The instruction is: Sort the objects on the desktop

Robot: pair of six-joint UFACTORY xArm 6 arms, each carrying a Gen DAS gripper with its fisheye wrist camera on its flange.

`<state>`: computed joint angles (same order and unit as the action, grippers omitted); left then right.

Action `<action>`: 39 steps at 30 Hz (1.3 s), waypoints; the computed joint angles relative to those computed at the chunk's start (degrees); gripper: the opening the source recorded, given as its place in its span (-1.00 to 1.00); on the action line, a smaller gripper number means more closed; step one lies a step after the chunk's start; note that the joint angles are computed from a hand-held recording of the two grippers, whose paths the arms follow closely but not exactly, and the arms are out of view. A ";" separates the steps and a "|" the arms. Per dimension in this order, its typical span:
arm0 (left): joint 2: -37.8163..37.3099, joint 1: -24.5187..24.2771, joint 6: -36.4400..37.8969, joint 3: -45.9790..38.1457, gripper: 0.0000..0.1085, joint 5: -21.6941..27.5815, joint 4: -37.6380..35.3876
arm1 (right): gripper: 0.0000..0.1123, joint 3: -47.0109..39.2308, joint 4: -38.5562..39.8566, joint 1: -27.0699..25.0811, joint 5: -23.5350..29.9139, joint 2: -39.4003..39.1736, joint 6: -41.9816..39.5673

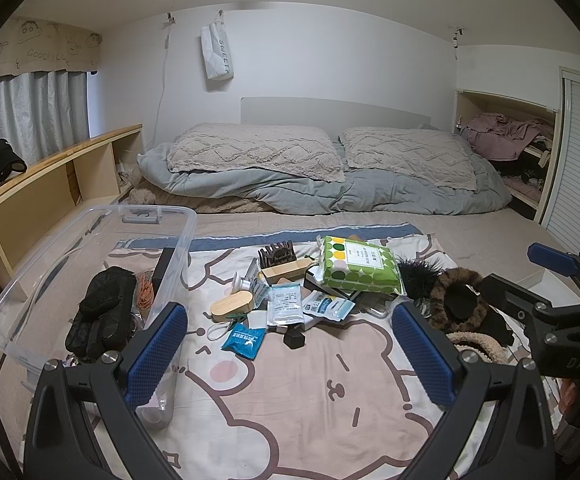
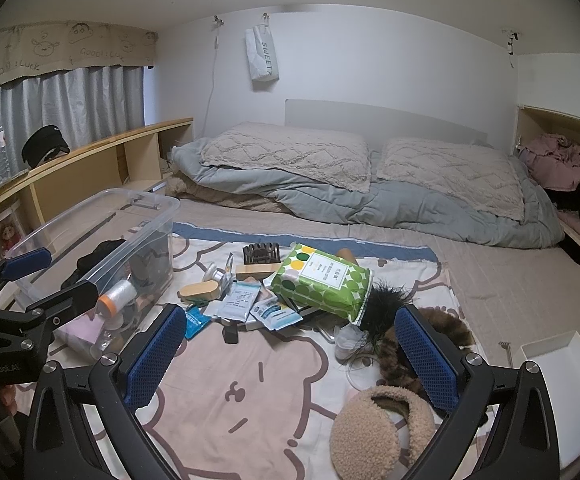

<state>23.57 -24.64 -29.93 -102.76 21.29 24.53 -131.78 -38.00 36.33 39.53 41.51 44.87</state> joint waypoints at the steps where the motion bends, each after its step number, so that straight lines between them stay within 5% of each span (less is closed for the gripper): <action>1: 0.03 0.00 0.01 -0.04 0.90 0.01 0.00 | 0.83 -0.04 0.01 0.01 0.03 0.02 -0.01; 18: -0.11 0.01 -0.03 0.22 0.90 -0.48 -0.19 | 0.83 -0.09 0.31 0.10 0.04 -0.09 -0.33; 32: -6.03 0.12 -0.95 6.42 0.90 -3.16 -0.01 | 0.83 16.81 -7.64 -1.00 -5.95 -12.23 12.42; 39: -7.92 0.75 -2.79 7.55 0.90 -4.40 6.47 | 0.83 24.45 -16.54 -2.51 -5.39 -18.10 21.45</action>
